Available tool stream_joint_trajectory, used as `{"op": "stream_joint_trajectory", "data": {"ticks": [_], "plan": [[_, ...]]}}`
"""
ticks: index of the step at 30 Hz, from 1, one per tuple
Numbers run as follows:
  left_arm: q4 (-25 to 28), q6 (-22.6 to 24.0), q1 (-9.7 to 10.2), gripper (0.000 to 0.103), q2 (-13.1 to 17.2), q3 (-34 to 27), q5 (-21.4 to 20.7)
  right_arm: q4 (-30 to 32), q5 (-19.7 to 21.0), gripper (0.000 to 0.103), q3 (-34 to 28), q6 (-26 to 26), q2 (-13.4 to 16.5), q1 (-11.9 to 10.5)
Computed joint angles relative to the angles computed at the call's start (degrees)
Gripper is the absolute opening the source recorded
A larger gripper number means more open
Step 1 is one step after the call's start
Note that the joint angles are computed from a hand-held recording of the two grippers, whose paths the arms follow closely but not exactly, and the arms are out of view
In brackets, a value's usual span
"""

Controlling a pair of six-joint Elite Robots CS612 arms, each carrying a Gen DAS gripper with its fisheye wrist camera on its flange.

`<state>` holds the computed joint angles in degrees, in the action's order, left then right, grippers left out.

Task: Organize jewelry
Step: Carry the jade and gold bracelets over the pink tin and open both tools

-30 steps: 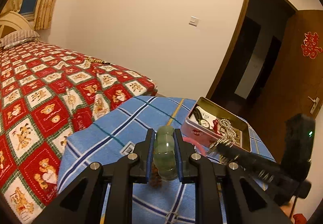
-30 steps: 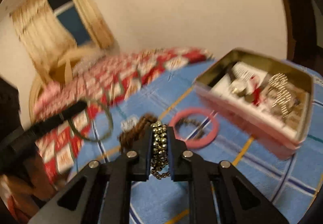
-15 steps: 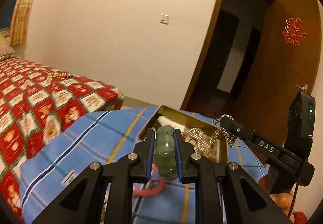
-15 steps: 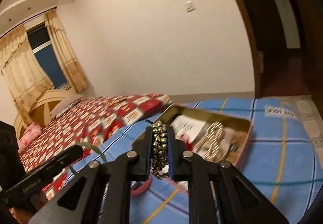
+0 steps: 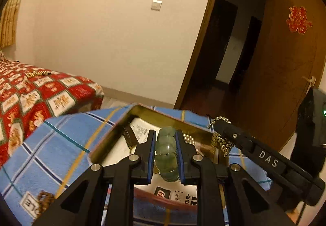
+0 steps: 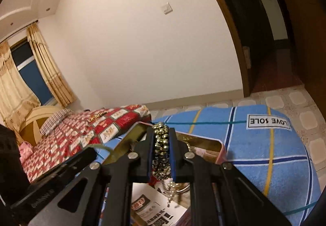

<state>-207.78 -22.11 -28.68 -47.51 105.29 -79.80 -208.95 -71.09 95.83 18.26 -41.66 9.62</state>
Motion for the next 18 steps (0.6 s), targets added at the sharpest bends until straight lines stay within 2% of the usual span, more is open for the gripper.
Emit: {"op": "stream_joint_trajectory", "data": {"ticks": [6,10,13,14,15,16,18], "plan": [[4.76,1.07,-0.67,0.018,1.53,-2.02,2.53,5.44,-0.33,0.016,-1.40,-2.98,0.66,0.47],[5.06,1.44,-0.64,0.018,1.92,-2.25,2.98,6.68,-0.01,0.017,-1.46,-3.65,0.78,0.35],[4.75,1.96,-0.86,0.021,2.01,-2.13,4.29,6.37,-0.32,0.022,-1.39,-3.59,0.96,0.30],[4.94,2.14,-0.93,0.025,2.07,-2.20,4.42,6.10,0.18,0.028,-1.24,-2.91,0.95,0.13],[5.26,2.39,-1.06,0.042,1.94,-2.10,4.68,5.37,0.42,0.037,-1.01,-2.20,0.92,-0.03],[5.28,2.32,-1.24,0.060,1.83,-1.95,5.25,4.45,-0.13,0.041,-0.88,-1.53,0.94,-0.01],[3.11,1.77,-1.61,0.069,1.78,-1.35,6.86,-1.13,-3.44,0.055,0.18,0.40,0.95,0.07]]}}
